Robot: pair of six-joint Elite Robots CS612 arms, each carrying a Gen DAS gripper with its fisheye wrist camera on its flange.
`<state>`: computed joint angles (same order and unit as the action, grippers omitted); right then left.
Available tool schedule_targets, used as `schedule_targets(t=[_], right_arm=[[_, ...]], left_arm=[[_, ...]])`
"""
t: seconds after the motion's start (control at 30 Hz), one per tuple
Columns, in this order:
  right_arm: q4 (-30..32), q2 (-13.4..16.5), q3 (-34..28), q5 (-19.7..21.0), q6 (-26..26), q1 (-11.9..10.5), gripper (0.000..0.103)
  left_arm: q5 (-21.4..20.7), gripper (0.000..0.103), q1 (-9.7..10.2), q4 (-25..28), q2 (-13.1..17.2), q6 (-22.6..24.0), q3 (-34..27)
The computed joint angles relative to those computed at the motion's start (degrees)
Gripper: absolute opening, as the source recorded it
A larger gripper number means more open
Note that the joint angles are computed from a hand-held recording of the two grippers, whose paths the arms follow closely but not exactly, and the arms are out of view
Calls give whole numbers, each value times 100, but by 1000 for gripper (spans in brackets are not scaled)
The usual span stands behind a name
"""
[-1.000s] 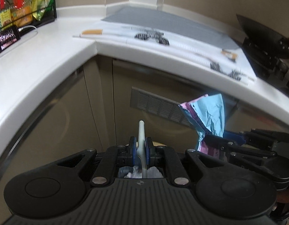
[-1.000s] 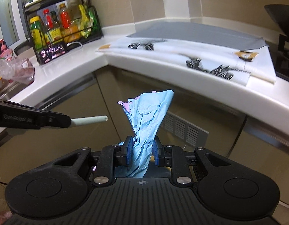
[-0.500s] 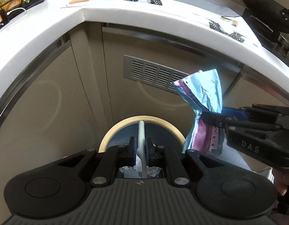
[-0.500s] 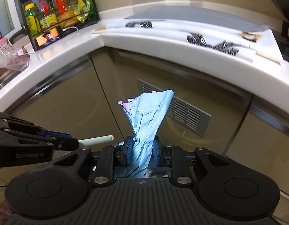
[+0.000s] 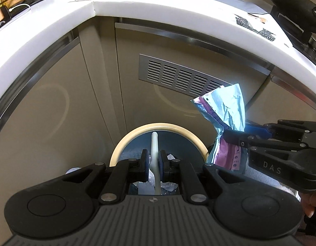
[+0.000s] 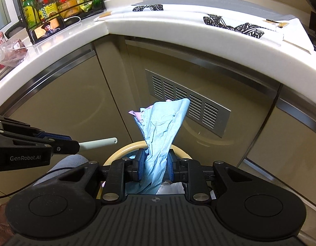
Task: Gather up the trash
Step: 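Carry the mint-green stick and blue cloth down over the trash bin, then lower both held items into the bin opening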
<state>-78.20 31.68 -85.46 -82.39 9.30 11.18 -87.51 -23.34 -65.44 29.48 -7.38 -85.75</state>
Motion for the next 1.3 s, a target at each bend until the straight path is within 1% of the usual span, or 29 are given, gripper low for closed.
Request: schedule_targets(t=[1.3], right_arm=[[168,-182,416,0,7,10,25]], left_arm=[[-66,10,4,53,-41,-133,255]])
